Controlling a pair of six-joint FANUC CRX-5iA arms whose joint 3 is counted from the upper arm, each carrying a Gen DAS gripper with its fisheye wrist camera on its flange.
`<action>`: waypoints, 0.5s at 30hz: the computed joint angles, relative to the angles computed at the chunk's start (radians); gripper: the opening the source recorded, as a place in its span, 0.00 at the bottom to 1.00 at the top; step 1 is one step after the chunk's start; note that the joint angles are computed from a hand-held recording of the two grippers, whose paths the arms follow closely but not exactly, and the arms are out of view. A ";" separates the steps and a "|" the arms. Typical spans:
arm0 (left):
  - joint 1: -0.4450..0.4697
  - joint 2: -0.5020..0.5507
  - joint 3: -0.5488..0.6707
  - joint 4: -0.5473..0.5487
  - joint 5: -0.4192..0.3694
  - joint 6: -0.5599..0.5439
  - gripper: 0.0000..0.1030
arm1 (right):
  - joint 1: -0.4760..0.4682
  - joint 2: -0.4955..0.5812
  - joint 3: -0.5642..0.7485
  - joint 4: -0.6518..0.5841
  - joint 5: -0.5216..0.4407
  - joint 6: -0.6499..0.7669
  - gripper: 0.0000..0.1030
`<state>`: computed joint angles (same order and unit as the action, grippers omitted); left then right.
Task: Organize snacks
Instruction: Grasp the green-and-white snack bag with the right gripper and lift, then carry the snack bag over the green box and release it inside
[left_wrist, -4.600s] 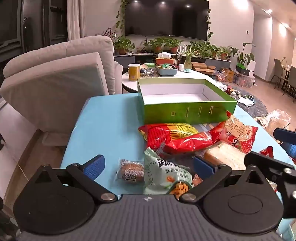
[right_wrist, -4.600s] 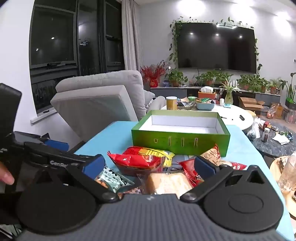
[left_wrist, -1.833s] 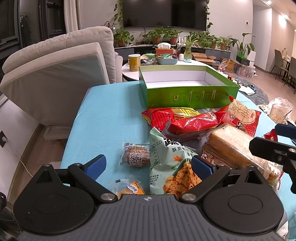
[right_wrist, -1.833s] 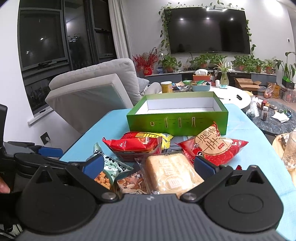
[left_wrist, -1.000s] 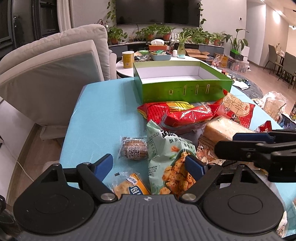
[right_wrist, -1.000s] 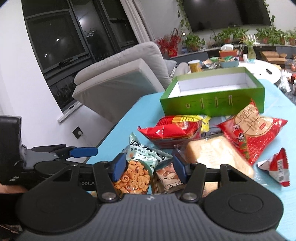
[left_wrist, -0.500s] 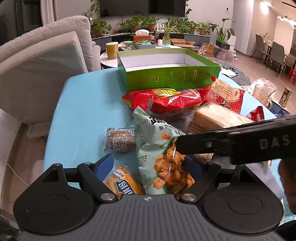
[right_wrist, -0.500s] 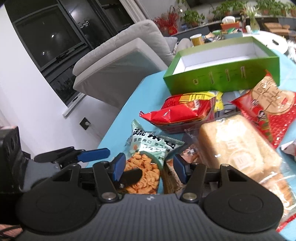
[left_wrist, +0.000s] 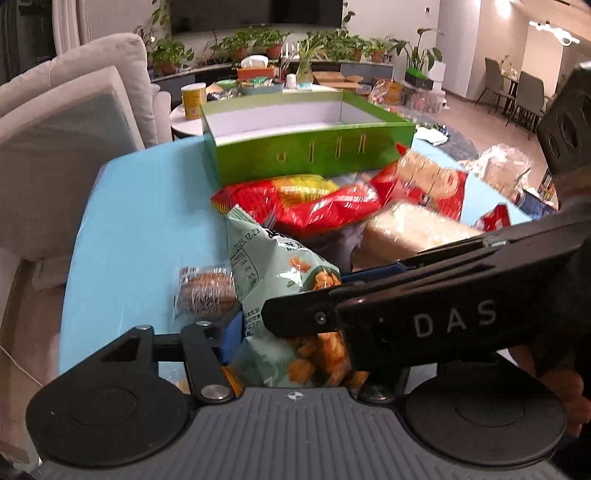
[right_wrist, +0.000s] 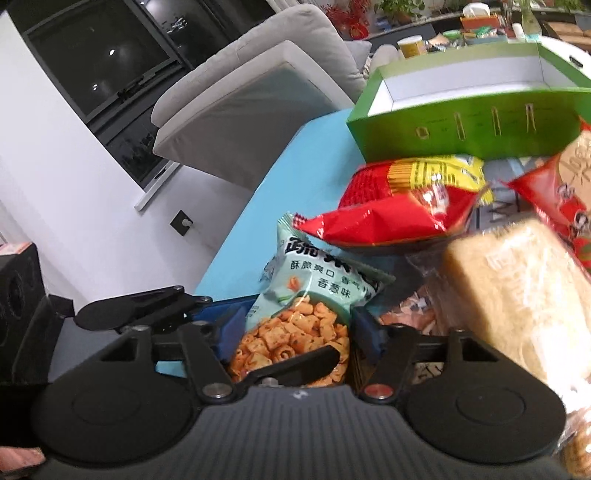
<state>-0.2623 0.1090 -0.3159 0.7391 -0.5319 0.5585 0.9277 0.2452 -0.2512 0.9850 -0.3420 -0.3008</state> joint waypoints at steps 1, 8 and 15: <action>-0.001 -0.004 0.001 0.008 0.005 -0.008 0.54 | -0.003 -0.007 -0.011 0.038 0.000 -0.032 0.95; -0.055 -0.058 -0.042 0.198 0.097 -0.206 0.54 | -0.027 -0.080 -0.080 0.345 -0.040 -0.263 0.94; -0.118 -0.048 -0.020 0.360 0.171 -0.356 0.54 | -0.094 -0.105 -0.083 0.524 -0.030 -0.375 0.94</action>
<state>-0.3801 0.0607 -0.3360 1.0994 -0.3609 0.2022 0.8340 0.1397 -0.3343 1.5092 -0.3723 -0.6755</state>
